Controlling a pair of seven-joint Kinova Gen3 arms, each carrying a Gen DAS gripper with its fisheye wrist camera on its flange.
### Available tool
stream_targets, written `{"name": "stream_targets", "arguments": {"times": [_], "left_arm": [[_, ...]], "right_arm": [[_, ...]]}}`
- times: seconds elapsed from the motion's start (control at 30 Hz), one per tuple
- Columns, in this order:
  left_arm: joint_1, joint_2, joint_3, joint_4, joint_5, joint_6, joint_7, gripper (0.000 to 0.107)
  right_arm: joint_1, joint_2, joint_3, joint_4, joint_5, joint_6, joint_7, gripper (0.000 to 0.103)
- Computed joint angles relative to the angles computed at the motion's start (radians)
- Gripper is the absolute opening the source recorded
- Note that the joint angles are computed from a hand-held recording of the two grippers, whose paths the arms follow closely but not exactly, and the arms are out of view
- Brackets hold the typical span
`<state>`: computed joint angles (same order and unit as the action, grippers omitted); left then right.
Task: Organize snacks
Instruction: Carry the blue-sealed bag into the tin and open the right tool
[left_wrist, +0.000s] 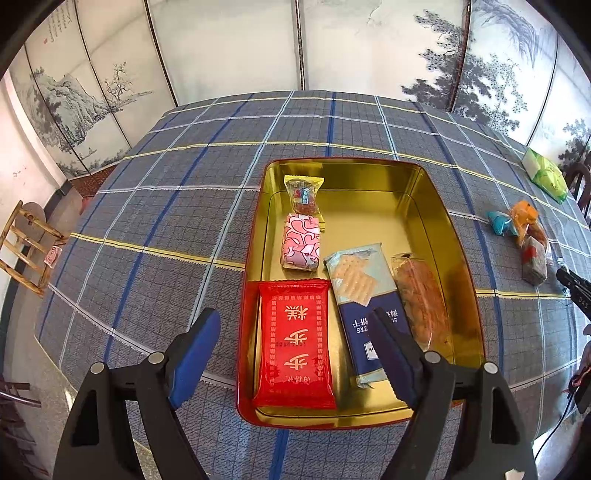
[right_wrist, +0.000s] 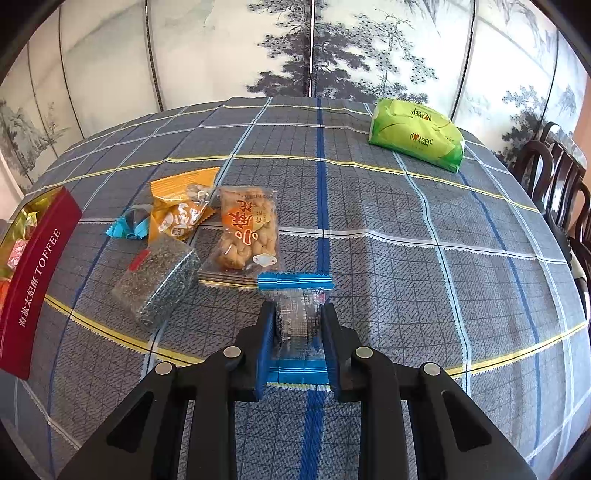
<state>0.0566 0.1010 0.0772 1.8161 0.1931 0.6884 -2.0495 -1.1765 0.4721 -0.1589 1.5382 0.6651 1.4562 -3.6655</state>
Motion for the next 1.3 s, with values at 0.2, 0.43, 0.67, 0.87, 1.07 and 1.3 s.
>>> {"name": "stream_targets", "arguments": {"times": [0.2,0.43,0.67,0.87,1.07,1.3], "left_arm": [[-0.007,-0.008,-0.005,0.007,0.006,-0.001,-0.005,0.080],[-0.021,-0.009,-0.013,0.011,0.017,0.010,-0.010,0.081],[-0.041,-0.016,-0.024,0.023,0.029,0.005,-0.027,0.081],[-0.053,-0.009,-0.034,0.017,0.005,0.005,-0.005,0.081],[-0.062,-0.008,-0.041,0.017,-0.031,0.003,0.022,0.081],[-0.080,0.005,-0.048,0.006,-0.043,0.015,0.041,0.081]], "right_arm": [[-0.017,0.015,0.001,-0.050,0.011,0.016,0.017,0.026],[-0.044,0.039,0.018,-0.134,0.054,0.027,0.067,0.026],[-0.038,0.078,0.048,-0.249,0.099,-0.023,0.198,0.026],[-0.016,0.137,0.091,-0.370,0.115,-0.114,0.344,0.026],[0.027,0.212,0.134,-0.505,0.067,-0.219,0.512,0.026],[0.060,0.317,0.183,-0.703,-0.021,-0.250,0.699,0.026]]}}
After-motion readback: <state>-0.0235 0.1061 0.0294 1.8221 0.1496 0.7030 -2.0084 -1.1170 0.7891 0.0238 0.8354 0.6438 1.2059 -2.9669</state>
